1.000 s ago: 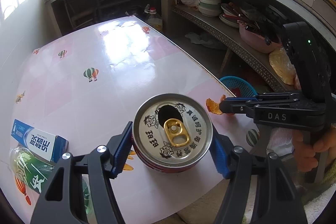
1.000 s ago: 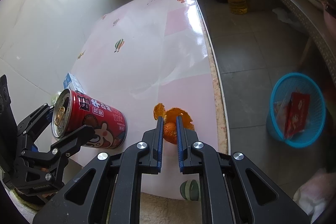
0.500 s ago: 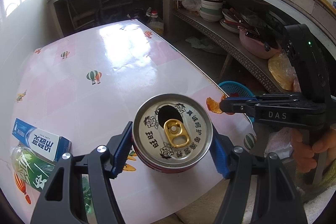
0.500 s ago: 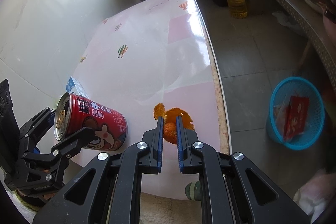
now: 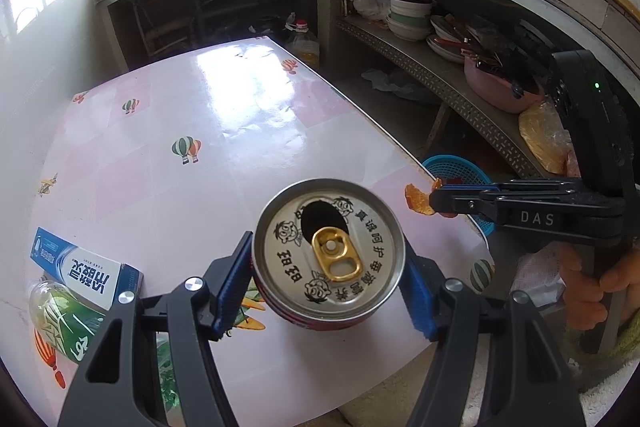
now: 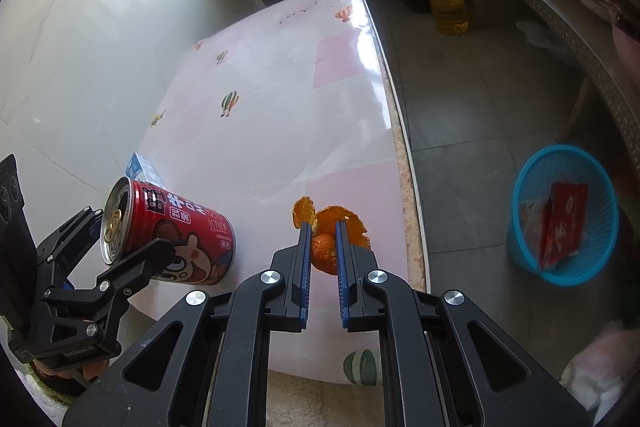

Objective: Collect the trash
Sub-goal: 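Lift the orange peel with the right gripper while the left holds the can, then carry the can and peel to the blue wastebasket and open both grippers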

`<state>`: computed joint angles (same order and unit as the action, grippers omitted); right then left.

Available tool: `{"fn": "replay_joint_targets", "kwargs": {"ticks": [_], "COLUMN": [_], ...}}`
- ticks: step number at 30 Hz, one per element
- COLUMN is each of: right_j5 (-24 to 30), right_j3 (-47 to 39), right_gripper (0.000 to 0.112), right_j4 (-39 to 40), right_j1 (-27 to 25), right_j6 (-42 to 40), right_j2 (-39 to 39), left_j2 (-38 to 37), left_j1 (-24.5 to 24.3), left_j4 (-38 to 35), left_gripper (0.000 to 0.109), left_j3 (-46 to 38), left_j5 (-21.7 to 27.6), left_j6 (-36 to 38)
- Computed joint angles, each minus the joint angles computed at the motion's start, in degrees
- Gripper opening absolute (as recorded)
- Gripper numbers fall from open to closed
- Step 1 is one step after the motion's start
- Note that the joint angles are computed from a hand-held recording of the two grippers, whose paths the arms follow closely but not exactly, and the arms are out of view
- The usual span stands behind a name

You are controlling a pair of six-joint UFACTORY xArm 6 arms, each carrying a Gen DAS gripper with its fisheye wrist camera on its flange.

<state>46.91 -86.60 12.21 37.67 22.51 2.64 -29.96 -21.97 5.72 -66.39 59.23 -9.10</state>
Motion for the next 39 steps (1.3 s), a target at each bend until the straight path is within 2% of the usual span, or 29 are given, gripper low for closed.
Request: {"fn": "replay_joint_targets", "kwargs": {"ticks": [20, 33, 37, 39], "right_j5": [-0.22, -3.27, -4.84, -5.78], "right_j3": [1.02, 4.64, 6.98, 9.38], "right_gripper": [0.010, 0.010, 0.010, 0.010], "right_j4": [1.30, 2.73, 0.08, -3.61], "right_j1": [-0.84, -2.06, -4.01, -6.11], "right_j6": [-1.94, -2.56, 0.31, 3.82], "right_j2": [-1.30, -4.44, -7.66, -10.86], "left_j2": [-0.40, -0.06, 1.47, 3.04], "left_j1": [-1.60, -2.13, -1.88, -1.86], "left_j4": [2.92, 3.40, 2.18, 1.04], "left_gripper": [0.065, 0.065, 0.065, 0.065], "left_j3": [0.23, -0.34, -2.50, -4.52], "left_j5": [0.21, 0.24, -1.22, -2.29], "left_j6": [-2.29, -2.50, -0.69, 0.79]}}
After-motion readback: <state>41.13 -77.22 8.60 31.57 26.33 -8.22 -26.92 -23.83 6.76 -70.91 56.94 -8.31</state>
